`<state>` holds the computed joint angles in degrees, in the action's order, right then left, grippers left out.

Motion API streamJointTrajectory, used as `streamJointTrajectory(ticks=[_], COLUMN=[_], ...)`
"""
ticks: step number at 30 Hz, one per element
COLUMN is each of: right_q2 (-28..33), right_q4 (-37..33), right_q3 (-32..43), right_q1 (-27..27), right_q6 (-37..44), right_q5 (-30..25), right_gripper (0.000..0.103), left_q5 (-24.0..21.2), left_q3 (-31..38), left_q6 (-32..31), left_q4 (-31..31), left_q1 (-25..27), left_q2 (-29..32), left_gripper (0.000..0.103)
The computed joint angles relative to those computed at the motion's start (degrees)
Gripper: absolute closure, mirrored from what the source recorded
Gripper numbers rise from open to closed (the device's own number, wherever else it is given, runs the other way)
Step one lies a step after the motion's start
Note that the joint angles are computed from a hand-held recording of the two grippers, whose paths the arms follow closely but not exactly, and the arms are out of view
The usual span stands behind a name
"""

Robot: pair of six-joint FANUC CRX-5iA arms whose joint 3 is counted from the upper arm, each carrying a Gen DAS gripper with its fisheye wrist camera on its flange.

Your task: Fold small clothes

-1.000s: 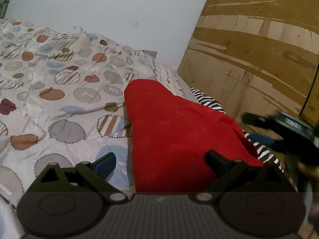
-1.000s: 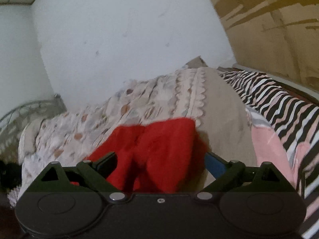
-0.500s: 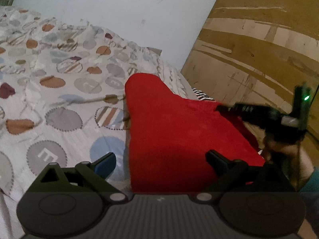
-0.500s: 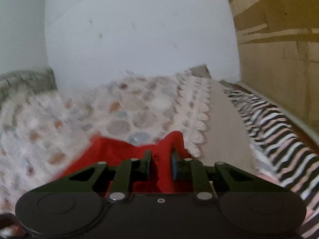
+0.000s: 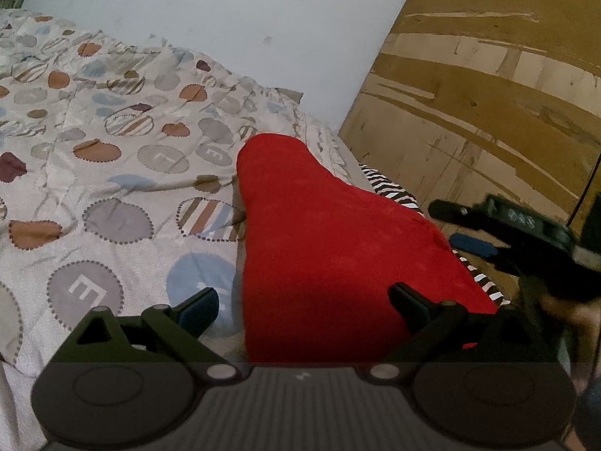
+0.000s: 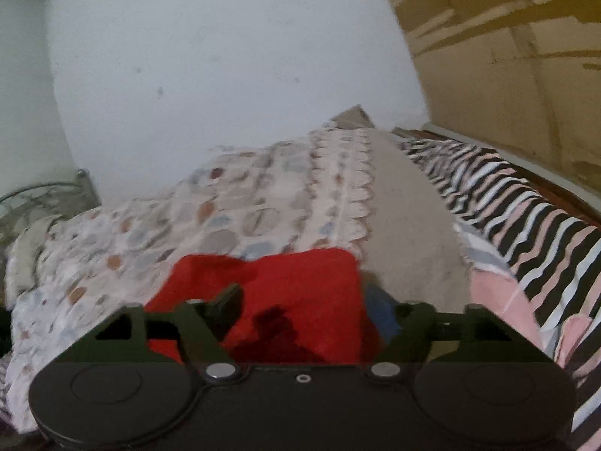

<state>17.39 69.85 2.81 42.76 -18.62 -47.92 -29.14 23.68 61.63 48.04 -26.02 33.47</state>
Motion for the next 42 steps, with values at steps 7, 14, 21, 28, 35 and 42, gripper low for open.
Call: streamJointTrajectory(ticks=[7,14,21,28,35,42], right_q2=[2.7,3.9,2.6,0.4,-0.8,-2.7], right_q4=[-5.1,-6.6,-4.1,1.3,3.9,9.0], right_q3=[3.9,3.7,1.5,-2.0,-4.2,-6.7], right_q1=[2.8,2.5,2.7,3.8,2.9,-2.3], right_q6=[12.0,10.9,5.7,-1.4,-5.3,-14.4], right_q5=[-4.3,-4.1,-3.3,-4.2,-2.2,5.6], right_gripper=[0.018,0.010,0.007,0.001,0.001,0.013], left_q5=[-0.4,-0.7,-3.4,-6.0,-3.2,-7.9], left_q3=[0.3,0.7,1.9,4.8,1.0,9.0], left_q6=[0.5,1.0,1.1,3.9,-5.1,-1.6], left_q4=[0.0,-0.1,3.6,1.2,11.0,5.7], left_q1=[0.1,0.2,1.1,2.2,1.3,1.8], left_q2=[0.2,0.5,1.4,2.0,0.7,4.8], left_gripper=[0.003,0.001,0.000,0.001,0.000,0.001])
